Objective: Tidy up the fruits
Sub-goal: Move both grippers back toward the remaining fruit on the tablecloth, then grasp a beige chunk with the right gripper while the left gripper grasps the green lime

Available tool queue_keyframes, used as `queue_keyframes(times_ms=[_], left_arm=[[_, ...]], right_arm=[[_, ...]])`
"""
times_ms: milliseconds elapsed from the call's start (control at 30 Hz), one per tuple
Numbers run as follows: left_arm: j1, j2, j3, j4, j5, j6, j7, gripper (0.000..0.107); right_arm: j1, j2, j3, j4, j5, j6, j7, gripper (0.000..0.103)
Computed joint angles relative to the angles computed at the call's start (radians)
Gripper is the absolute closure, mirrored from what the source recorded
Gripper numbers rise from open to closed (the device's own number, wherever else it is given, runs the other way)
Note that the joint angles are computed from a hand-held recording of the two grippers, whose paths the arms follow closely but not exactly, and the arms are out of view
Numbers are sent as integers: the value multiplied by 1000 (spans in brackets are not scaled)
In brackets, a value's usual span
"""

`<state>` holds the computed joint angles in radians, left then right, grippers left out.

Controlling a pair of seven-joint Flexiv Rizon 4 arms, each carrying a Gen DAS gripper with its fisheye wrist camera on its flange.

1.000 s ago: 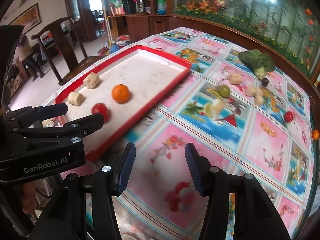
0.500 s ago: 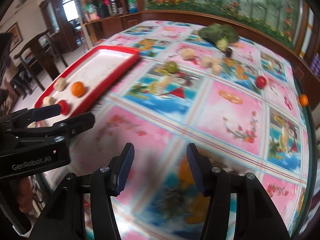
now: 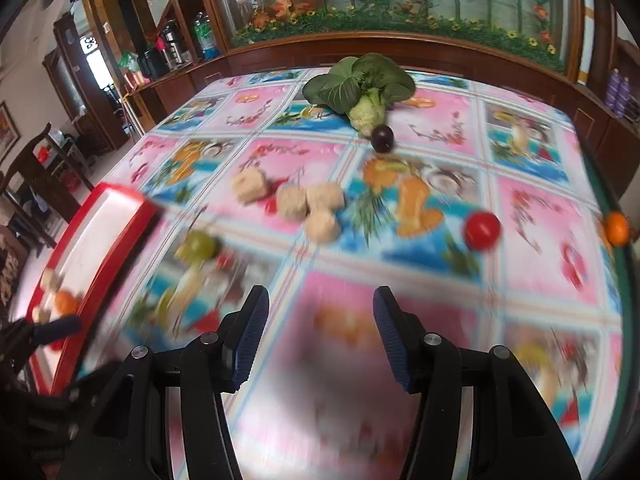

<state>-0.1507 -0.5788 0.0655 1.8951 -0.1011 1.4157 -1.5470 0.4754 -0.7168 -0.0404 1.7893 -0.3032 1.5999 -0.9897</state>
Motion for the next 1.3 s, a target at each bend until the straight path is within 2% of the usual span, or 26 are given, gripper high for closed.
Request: queue_keyframes(times_ms=[100,200,233,300,333,467,600,667,700,733,767,800,900,1000,1200,1300], left_arm=[[-3,-27,9,-51,3,-33,1,21],[32,-51,-30,-89,-26,-58,18,21],[42,-60,-43,-101,-36,-61,26,21],[34,-83,-35,-141,-42,-85,18,21],[38,-93,-43,-157,-47,-92,21,21],[42,-136,-63,-217,-68,-103,24,21],[24,-187,-54,-288,-73,-120,8,21],[16,-208,-49,-315,-70,-125,0,29],[11,-217,-46,-328,-67,-136,-3,45],[-5,-222,-26,-336,-56,-137,-17,53],[-2,-222,-33,-326,-43,-101,-15,63],[24,-218,-72,-310,-59,-84,21,70],[73,-200,-135,-269,-90,-57,56,77],[123,-171,-192,-216,-136,-51,101,77],[201,-89,-280,-55,-207,-2,204,77],[211,-45,-295,24,-221,29,244,76]], right_arm=[[-40,-68,42,-106,-12,-58,-19,49],[-55,-109,57,-165,-22,-89,-41,51],[-38,-115,28,-167,-35,-71,-33,54],[-34,-126,22,-189,-43,-82,-56,63],[-27,-130,11,-195,-50,-86,-61,76],[15,-124,-56,-169,-79,-57,-73,77],[-27,-106,-7,-142,-47,-26,-80,77],[-53,-95,23,-127,-33,-21,-90,77],[-65,-91,37,-121,-28,-23,-96,77],[-66,-87,38,-116,-23,-21,-98,77],[-65,-82,36,-108,-20,-16,-99,77],[-61,-76,29,-97,-17,-9,-100,77],[-29,-55,-11,-59,-10,22,-96,77],[25,-31,-72,-14,-2,57,-89,77],[93,29,-119,94,30,98,-92,77],[153,62,-161,158,55,115,-87,77]])
